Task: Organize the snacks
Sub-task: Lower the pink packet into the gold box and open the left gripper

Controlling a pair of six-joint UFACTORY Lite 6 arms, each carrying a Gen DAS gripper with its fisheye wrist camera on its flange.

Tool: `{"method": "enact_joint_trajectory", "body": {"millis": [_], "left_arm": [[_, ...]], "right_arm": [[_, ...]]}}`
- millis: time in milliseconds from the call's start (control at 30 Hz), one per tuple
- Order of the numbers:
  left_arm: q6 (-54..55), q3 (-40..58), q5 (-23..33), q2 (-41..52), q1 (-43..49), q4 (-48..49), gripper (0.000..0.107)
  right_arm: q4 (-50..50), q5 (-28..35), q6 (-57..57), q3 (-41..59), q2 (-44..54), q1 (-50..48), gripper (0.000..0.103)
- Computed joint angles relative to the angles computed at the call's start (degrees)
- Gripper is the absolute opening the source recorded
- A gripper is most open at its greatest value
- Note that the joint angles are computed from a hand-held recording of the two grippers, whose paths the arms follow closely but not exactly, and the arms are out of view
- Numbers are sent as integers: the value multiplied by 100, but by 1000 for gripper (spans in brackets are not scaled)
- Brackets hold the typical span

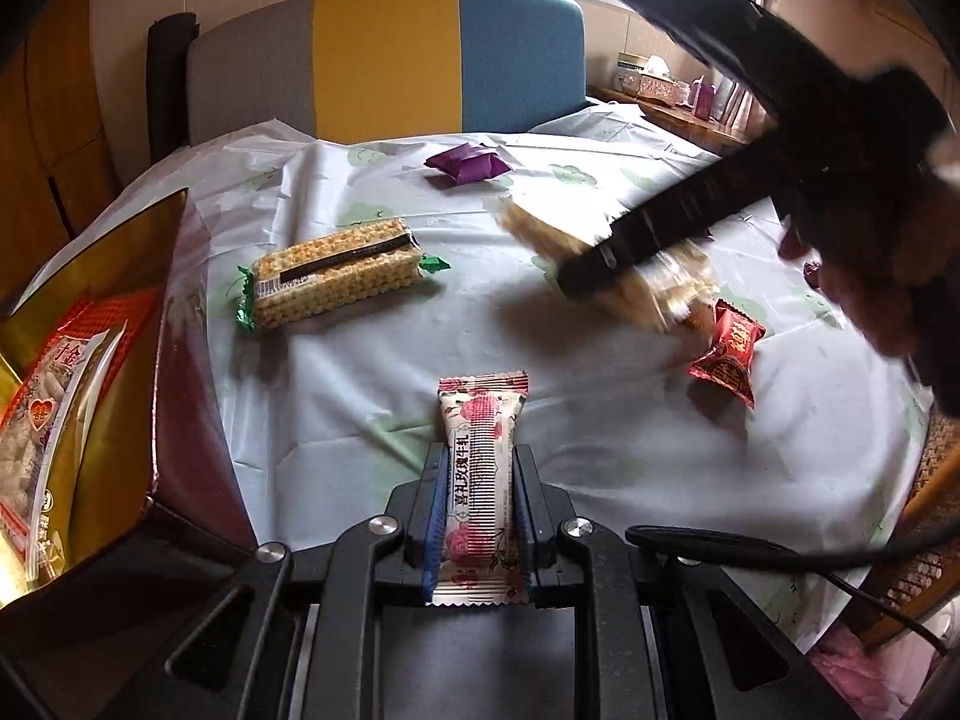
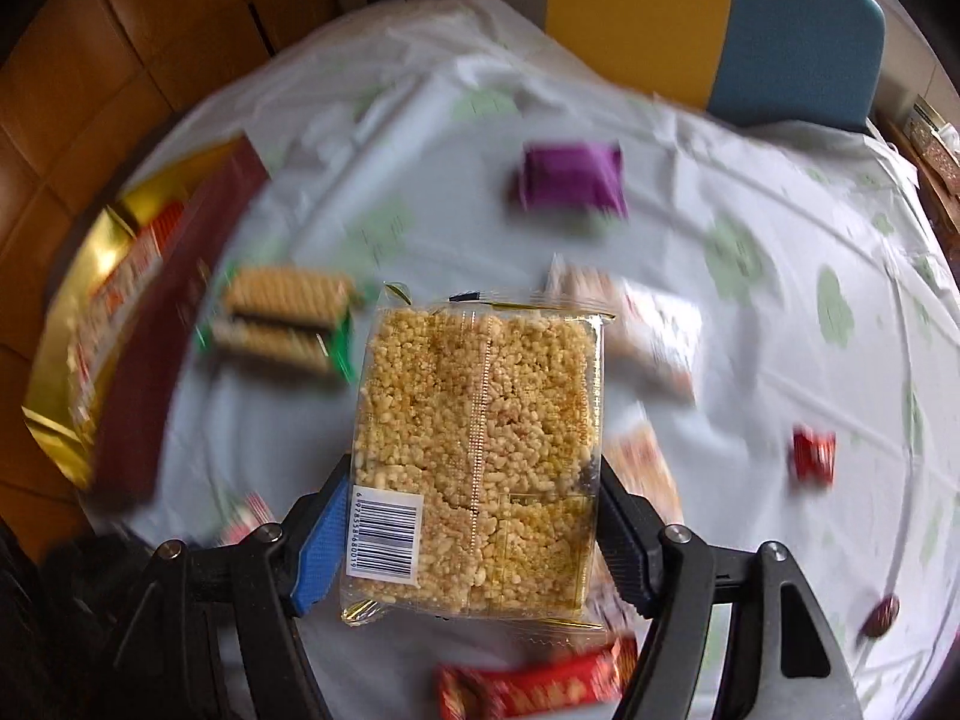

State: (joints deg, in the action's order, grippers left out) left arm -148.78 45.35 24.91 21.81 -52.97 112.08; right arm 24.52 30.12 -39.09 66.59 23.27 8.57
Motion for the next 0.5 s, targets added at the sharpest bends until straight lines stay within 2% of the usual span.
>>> {"method": "enact_joint_trajectory", "body": {"millis": [100, 300, 500], "left_arm": [[188, 72, -90, 12, 41, -153, 20], [710, 198, -247, -4, 122, -634, 20], [1530, 410, -315, 34, 125, -1469, 19]], "right_arm": [[25, -392, -216, -525, -283, 23, 74], [74, -793, -281, -961, -553, 153, 74], [361, -1242, -852, -1645, -1000, 209, 75]]}}
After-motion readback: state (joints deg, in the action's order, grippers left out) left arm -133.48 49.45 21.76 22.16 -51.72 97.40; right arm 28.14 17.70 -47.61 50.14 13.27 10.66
